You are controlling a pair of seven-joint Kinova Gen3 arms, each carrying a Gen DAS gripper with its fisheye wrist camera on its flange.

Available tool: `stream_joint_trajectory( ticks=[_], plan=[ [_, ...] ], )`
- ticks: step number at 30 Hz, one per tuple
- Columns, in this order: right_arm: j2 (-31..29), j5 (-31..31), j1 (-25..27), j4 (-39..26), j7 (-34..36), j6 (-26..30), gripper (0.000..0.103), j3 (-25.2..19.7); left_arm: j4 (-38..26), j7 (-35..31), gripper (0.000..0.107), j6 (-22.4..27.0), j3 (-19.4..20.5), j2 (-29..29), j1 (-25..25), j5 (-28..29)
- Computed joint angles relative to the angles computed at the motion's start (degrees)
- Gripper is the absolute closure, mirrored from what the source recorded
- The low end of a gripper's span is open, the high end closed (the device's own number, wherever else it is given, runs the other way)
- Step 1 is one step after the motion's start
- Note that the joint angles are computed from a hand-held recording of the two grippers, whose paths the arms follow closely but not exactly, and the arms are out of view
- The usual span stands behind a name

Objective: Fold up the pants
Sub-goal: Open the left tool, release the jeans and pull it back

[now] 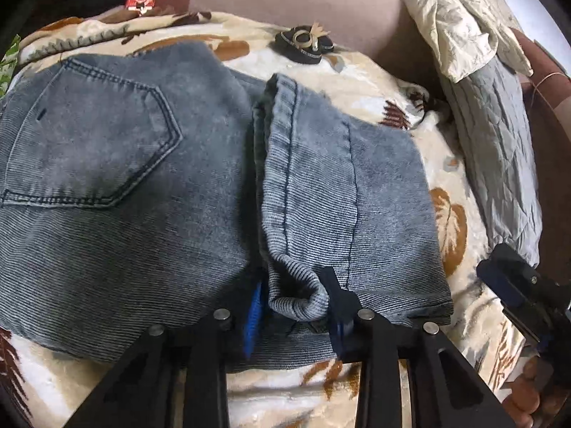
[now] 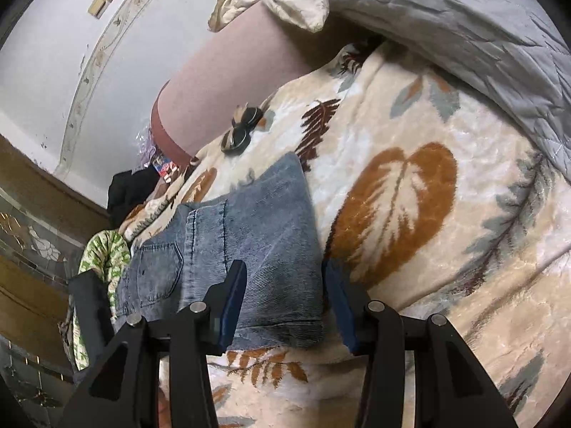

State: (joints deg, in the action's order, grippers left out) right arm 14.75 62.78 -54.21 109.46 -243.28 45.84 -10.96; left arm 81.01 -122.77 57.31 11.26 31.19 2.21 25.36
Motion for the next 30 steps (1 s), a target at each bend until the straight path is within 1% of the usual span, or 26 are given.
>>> stream_joint_trajectory(
  ticks=[2, 3, 4, 6, 7, 8, 9, 10, 11, 12, 13, 14, 16, 17, 18, 19, 20, 21, 23, 25, 28, 29, 30],
  plan=[
    [0.06, -0.09, -0.13, -0.26, 0.47, 0.39, 0.055, -0.07, 0.47, 0.63, 0.061, -0.03, -0.52, -1.04, -0.07, 0.05],
    [-0.07, 0.20, -0.35, -0.15, 0.12, 0.71, 0.055, -0.05, 1.56, 0.10, 0.059, -1.35, -2.10, -2.49, 0.87, 0.33],
    [-0.15, 0.36, -0.48, -0.09, -0.23, 1.03, 0.055, -0.07, 3.29, -1.36, 0.057, -3.60, -3.10, -4.43, 1.48, 0.82],
    [-0.52, 1.03, -0.88, 0.41, -1.95, 1.94, 0.055, -0.16, 6.52, -5.37, 0.055, -7.79, -7.10, -8.00, 4.40, 3.27],
    [-0.66, 1.37, -0.94, 0.63, -2.69, 2.21, 0.055, -0.30, 7.99, -6.83, 0.051, -10.12, -8.19, -9.64, 5.42, 4.27],
    [-0.75, 1.53, -0.89, 0.72, -3.02, 2.40, 0.055, -0.48, 9.36, -8.53, 0.047, -12.22, -8.22, -10.93, 5.58, 5.44],
    [-0.79, 1.46, -0.78, 0.67, -2.93, 2.61, 0.055, -0.68, 10.13, -9.55, 0.045, -13.91, -7.21, -11.75, 5.32, 5.87],
    [-0.75, 1.18, -0.71, 0.47, -2.62, 3.01, 0.055, -0.87, 10.58, -9.63, 0.042, -15.36, -6.15, -12.19, 5.44, 5.37],
    [-0.67, 0.77, -0.75, 0.13, -2.10, 3.67, 0.055, -1.05, 10.53, -8.78, 0.042, -16.48, -5.96, -12.04, 6.63, 4.52],
    [-0.61, 0.36, -0.81, -0.18, -1.65, 4.33, 0.055, -1.17, 10.61, -7.69, 0.042, -17.39, -4.96, -11.81, 6.85, 3.08],
    [-0.64, 0.15, -0.87, -0.27, -1.49, 4.77, 0.055, -1.22, 10.54, -6.92, 0.042, -17.96, -5.02, -11.33, 7.95, 1.67],
    [-0.69, 0.00, -1.09, -0.35, -1.65, 5.52, 0.055, -1.26, 10.33, -5.37, 0.042, -18.56, -6.14, -10.65, 9.94, -0.66],
    [-0.99, 0.34, -1.33, 0.09, -2.86, 6.11, 0.055, -1.32, 9.61, -3.26, 0.042, -19.42, -9.36, -7.36, 14.42, -5.32],
    [-1.17, 0.51, -1.42, 0.39, -3.64, 6.43, 0.055, -1.40, 9.47, -2.72, 0.038, -19.37, -10.15, -5.30, 15.17, -6.72],
    [-1.26, 0.54, -1.35, 0.54, -3.98, 6.63, 0.055, -1.52, 9.21, -1.28, 0.036, -19.35, -9.88, -4.29, 14.87, -7.20],
    [-1.33, 0.51, -1.28, 0.70, -4.25, 6.79, 0.055, -1.65, 9.55, -0.09, 0.035, -20.13, -8.73, -4.35, 13.50, -6.74],
    [-1.45, 0.52, -1.17, 0.95, -4.65, 6.74, 0.055, -1.75, 9.69, 0.17, 0.035, -19.99, -6.51, -4.53, 11.40, -7.05],
    [-1.56, 0.72, -1.10, 1.21, -5.17, 6.63, 0.055, -1.84, 9.37, 0.67, 0.035, -19.21, -5.25, -4.69, 10.36, -8.28],
    [-1.59, 0.91, -0.88, 1.27, -5.25, 6.60, 0.055, -2.04, 9.25, 0.56, 0.035, -18.17, -4.12, -5.38, 8.78, -7.93],
    [-1.38, 0.40, -0.70, 0.68, -4.19, 7.03, 0.055, -2.20, 10.19, -2.22, 0.036, -18.43, -4.78, -6.91, 7.72, -4.03],
    [-1.03, -0.17, -0.94, -0.09, -3.07, 7.80, 0.055, -2.27, 12.07, -8.71, 0.036, -19.89, -6.30, -9.66, 6.54, 1.67],
    [-0.94, -0.47, -1.08, -0.42, -2.54, 8.25, 0.055, -2.29, 13.18, -11.04, 0.036, -20.76, -6.26, -10.94, 5.75, 3.13],
    [-0.83, -0.57, -1.25, -0.65, -2.41, 8.55, 0.055, -2.26, 14.31, -13.37, 0.036, -21.79, -5.19, -12.30, 4.08, 4.43]
  ],
)
